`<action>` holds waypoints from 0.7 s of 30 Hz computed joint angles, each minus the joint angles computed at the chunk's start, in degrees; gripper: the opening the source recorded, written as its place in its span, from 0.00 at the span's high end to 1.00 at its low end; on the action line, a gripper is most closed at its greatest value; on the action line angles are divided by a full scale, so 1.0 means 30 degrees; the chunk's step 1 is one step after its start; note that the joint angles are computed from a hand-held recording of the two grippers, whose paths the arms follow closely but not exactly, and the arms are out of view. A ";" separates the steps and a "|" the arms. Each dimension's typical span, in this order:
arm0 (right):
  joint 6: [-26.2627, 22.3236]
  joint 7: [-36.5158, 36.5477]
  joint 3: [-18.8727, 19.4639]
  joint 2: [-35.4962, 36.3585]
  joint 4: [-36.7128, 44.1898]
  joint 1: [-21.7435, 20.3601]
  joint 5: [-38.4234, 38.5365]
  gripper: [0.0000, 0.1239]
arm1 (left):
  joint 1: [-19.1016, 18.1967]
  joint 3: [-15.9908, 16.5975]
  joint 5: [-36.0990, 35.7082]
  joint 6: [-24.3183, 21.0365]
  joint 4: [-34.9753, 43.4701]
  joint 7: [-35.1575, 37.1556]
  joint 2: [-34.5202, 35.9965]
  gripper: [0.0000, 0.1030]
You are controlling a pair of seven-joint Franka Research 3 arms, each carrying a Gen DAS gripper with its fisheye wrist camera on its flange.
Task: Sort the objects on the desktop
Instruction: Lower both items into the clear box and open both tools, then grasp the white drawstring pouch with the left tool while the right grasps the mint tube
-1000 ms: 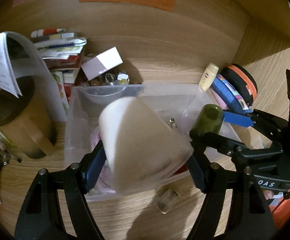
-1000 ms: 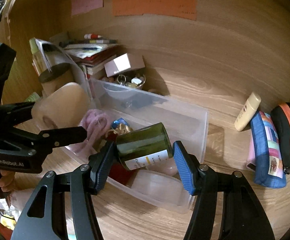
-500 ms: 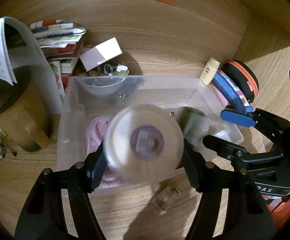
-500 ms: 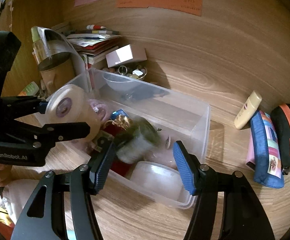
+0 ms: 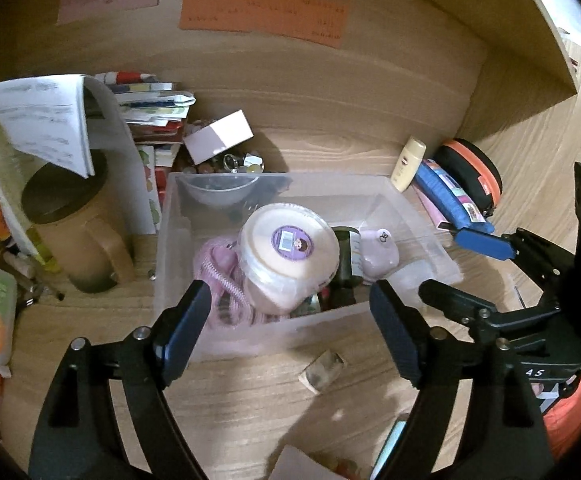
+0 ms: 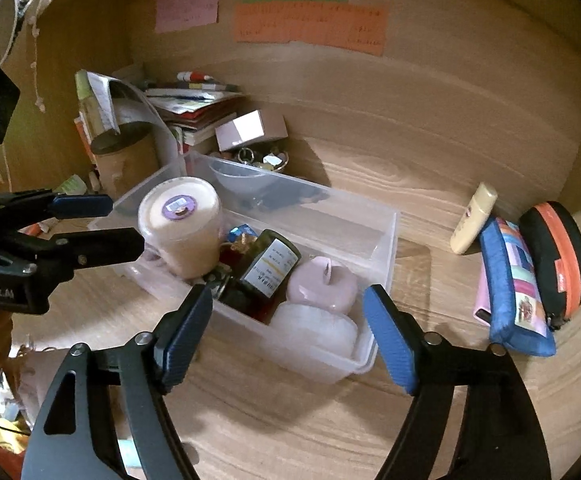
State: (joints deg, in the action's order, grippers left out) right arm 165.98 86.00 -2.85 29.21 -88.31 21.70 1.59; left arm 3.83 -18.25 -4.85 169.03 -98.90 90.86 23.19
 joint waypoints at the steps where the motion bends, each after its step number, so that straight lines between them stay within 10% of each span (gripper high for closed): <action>1: 0.0239 0.0081 -0.0083 -0.0281 -0.0417 0.0090 -0.0056 0.39 | 0.0006 -0.0003 -0.0011 0.0080 -0.0234 -0.0042 -0.0177 0.21; 21: 0.3578 0.0345 0.0278 -0.4295 -0.7441 0.0610 0.0253 0.34 | -0.0833 0.1348 0.0955 0.1645 -0.7482 -0.1050 -0.5150 0.12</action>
State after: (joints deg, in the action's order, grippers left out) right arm 176.72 87.04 -2.01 16.33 -110.63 23.53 2.35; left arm 1.33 -14.20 -1.99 173.96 -121.34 87.71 7.74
